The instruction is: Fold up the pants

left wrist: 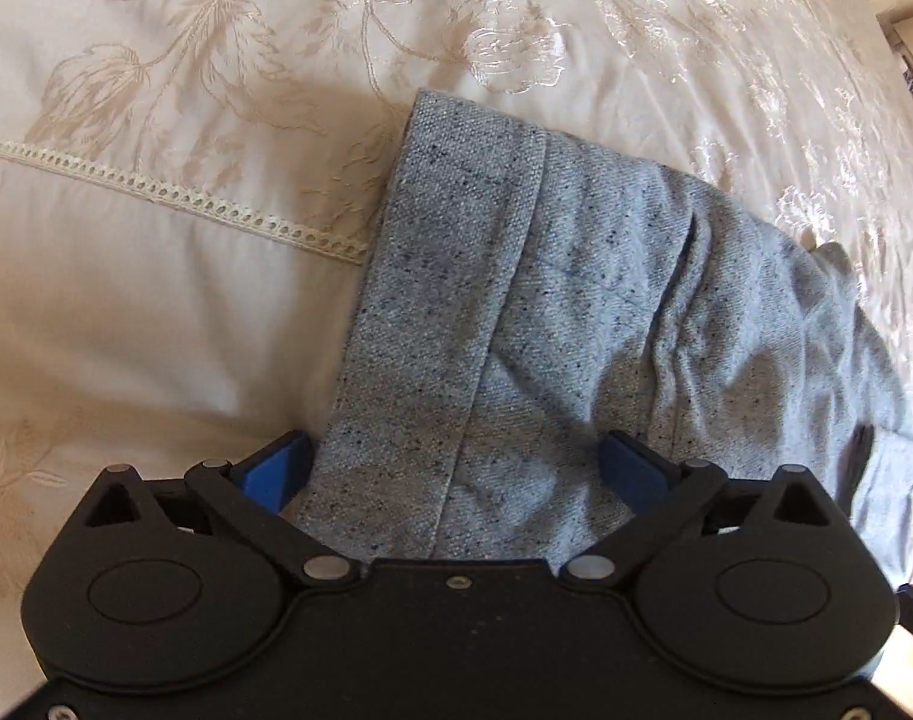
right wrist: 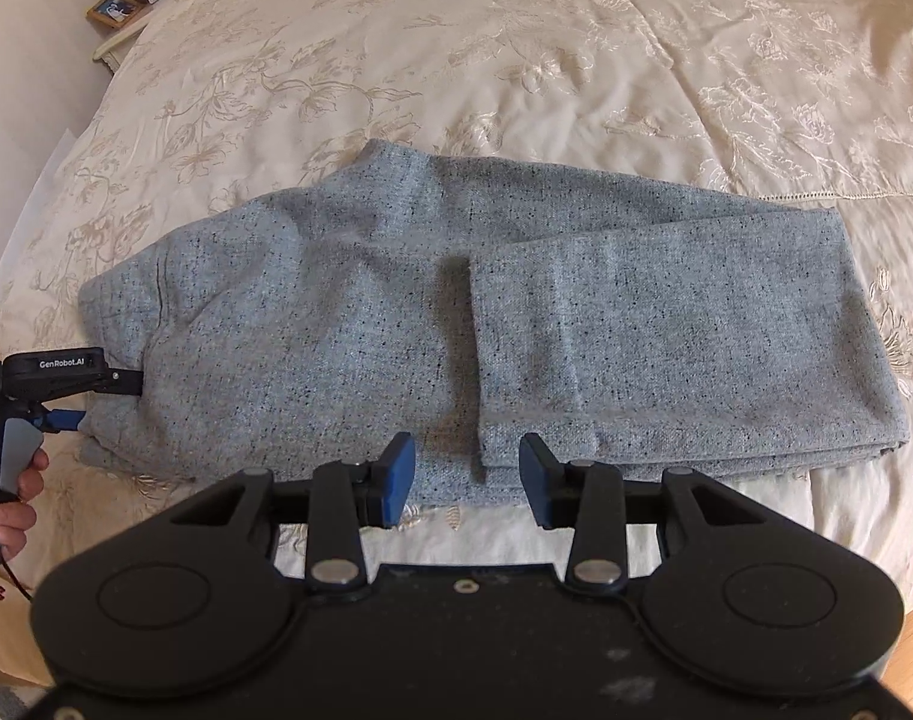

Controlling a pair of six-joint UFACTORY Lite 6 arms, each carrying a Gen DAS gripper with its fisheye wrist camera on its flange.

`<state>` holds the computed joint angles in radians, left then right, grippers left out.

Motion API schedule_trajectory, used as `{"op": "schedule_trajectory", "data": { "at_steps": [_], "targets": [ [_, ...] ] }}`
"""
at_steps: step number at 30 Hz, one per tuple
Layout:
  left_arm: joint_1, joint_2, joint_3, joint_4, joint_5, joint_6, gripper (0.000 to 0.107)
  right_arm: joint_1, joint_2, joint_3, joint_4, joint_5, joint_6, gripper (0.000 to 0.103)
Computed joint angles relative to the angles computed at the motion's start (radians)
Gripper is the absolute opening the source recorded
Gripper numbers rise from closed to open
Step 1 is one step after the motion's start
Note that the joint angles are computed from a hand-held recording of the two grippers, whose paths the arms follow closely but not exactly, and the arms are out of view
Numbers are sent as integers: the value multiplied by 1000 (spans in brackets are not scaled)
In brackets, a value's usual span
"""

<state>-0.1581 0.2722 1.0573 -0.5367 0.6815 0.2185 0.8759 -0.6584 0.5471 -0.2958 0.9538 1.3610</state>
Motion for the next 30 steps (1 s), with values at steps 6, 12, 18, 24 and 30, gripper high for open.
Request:
{"op": "schedule_trajectory", "data": {
  "at_steps": [6,12,18,24,30],
  "targets": [
    [55,-19,6,-193,87,185,42,0,53,37,-1,-21,-10,41],
    [4,-156,-11,-124,81,106,39,-13,57,39,14,-34,-17,41],
    [-42,-246,28,-110,103,30,38,-22,26,17,7,-15,-11,41],
    [-136,-261,86,-36,77,-75,38,-215,46,-28,-20,-139,-131,41],
    [-207,-244,144,88,75,-192,38,-507,402,54,-67,-462,-333,41]
  ]
}}
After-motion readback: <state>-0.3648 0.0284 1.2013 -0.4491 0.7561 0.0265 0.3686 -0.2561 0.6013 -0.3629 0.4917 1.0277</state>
